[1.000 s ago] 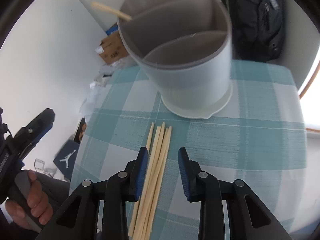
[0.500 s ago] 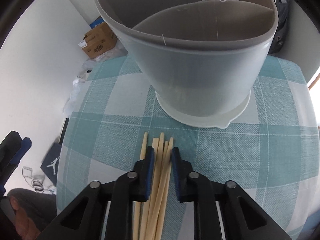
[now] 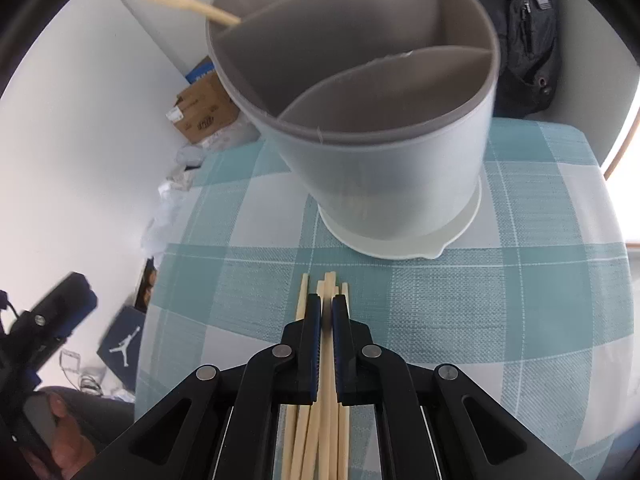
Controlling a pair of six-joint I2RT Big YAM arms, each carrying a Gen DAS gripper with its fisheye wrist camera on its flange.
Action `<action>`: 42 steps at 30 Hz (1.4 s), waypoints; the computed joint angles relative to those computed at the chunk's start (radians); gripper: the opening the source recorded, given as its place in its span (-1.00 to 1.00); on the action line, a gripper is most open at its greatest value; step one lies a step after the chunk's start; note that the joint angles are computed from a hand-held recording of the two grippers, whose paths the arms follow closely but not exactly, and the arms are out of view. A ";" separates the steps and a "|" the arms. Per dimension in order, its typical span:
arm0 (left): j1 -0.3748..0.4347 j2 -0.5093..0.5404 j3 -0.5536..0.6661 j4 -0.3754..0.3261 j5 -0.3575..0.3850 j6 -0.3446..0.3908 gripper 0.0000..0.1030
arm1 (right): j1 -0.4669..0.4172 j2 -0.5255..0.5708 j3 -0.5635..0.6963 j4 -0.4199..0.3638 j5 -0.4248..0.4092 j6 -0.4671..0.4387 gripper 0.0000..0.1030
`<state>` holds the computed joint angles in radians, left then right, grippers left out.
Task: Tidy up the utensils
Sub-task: 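Lower the right gripper to the chopstick bundle and grasp one, then lift the chopstick with the right gripper while the left gripper grasps another chopstick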
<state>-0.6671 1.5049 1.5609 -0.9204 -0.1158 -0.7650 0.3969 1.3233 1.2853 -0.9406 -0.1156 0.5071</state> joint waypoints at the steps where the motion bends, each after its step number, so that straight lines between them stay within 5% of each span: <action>1: -0.001 0.001 0.001 -0.002 -0.001 0.000 0.71 | -0.002 -0.008 -0.003 0.007 -0.001 0.006 -0.91; 8: -0.017 0.029 0.033 -0.036 0.012 0.028 0.71 | -0.044 -0.093 -0.045 0.059 -0.061 0.028 -0.91; 20: -0.068 0.193 0.194 -0.263 0.086 0.123 0.71 | -0.130 -0.184 -0.091 0.125 -0.132 0.035 -0.91; 28: -0.091 0.254 0.264 -0.359 0.049 0.131 0.71 | -0.186 -0.226 -0.140 0.170 -0.179 0.037 -0.91; 34: -0.117 0.293 0.316 -0.442 -0.072 0.135 0.71 | -0.218 -0.253 -0.147 0.175 -0.209 0.033 -0.91; 42: -0.099 0.331 0.365 -0.468 -0.062 0.141 0.71 | -0.245 -0.256 -0.148 0.159 -0.234 0.028 -0.91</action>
